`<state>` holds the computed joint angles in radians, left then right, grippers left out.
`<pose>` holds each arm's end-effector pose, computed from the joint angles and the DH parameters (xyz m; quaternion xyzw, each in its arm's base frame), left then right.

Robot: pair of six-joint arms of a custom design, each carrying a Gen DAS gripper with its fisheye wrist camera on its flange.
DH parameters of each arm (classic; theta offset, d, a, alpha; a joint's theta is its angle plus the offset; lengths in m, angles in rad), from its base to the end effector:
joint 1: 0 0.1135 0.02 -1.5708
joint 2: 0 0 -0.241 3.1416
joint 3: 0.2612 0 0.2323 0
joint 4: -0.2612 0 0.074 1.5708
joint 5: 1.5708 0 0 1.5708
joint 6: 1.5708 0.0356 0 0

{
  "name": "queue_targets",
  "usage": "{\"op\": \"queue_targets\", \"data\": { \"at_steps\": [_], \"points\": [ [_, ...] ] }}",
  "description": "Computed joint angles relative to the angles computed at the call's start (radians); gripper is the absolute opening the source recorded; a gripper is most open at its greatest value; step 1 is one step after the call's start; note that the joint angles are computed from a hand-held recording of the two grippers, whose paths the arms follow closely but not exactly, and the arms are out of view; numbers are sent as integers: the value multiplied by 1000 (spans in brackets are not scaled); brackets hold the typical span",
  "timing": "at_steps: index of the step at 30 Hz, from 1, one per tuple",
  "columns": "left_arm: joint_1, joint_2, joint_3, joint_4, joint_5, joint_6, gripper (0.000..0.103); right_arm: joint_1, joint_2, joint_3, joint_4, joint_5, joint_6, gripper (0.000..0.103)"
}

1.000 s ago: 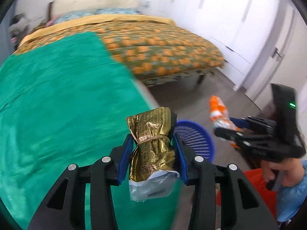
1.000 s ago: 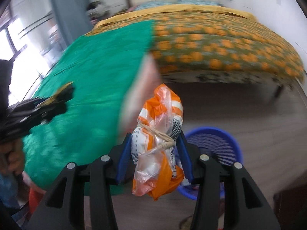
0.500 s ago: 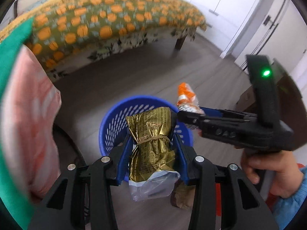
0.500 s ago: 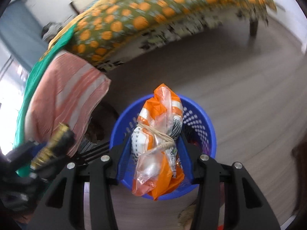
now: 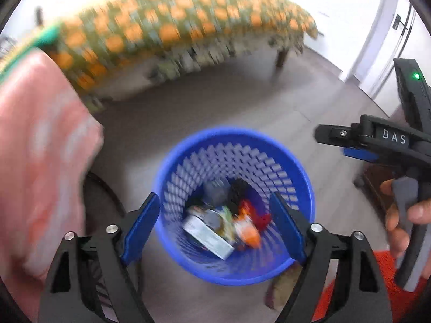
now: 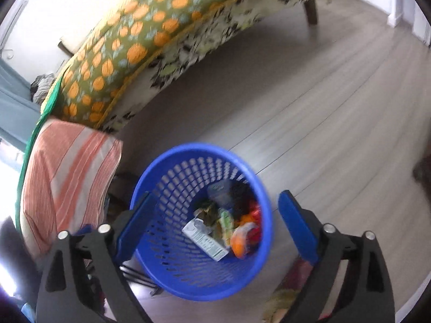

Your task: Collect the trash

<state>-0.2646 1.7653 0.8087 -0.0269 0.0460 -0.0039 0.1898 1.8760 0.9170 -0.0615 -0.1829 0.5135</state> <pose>0.2946 -0.0815 0.1099 0.1310 0.9480 -0.0606 0.2838 0.3203 0.0681 0.1012 0.1300 0.9498 0.1757 0.2237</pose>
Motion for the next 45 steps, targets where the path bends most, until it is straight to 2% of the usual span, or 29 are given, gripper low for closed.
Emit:
{"op": "queue_targets", "data": {
  "at_steps": [3,8,13,17,21,24,27,33,38,45],
  "points": [
    [-25,-195,-87,-44,-17,-26,98,26,-140,-36,-106,80,-5,98],
    [-63,-510,-148,-255,-17,-67,98,151,-470,-147,-291,274,0,98],
    [-93,-734,-192,-375,-70,-69,98,352,-742,-261,-393,473,68,98],
    [-134,-818,-198,-443,-153,-90,98,490,-872,-308,-431,579,143,98],
    [-109,-814,-167,-522,-133,-117,98,596,-912,-311,-496,704,205,98],
    [-114,-813,-167,-555,-181,-111,98,571,-949,-348,-484,642,207,98],
    [-103,-811,-179,-559,-198,-98,98,565,-938,-354,-483,626,205,98],
    [-37,-801,-201,-554,-127,-79,98,598,-877,-352,-423,574,180,98],
    [5,-770,-202,-547,-63,-53,98,624,-822,-329,-421,546,176,98],
    [-29,-770,-217,-532,-105,-59,98,643,-805,-324,-426,543,181,98]
  ]
}}
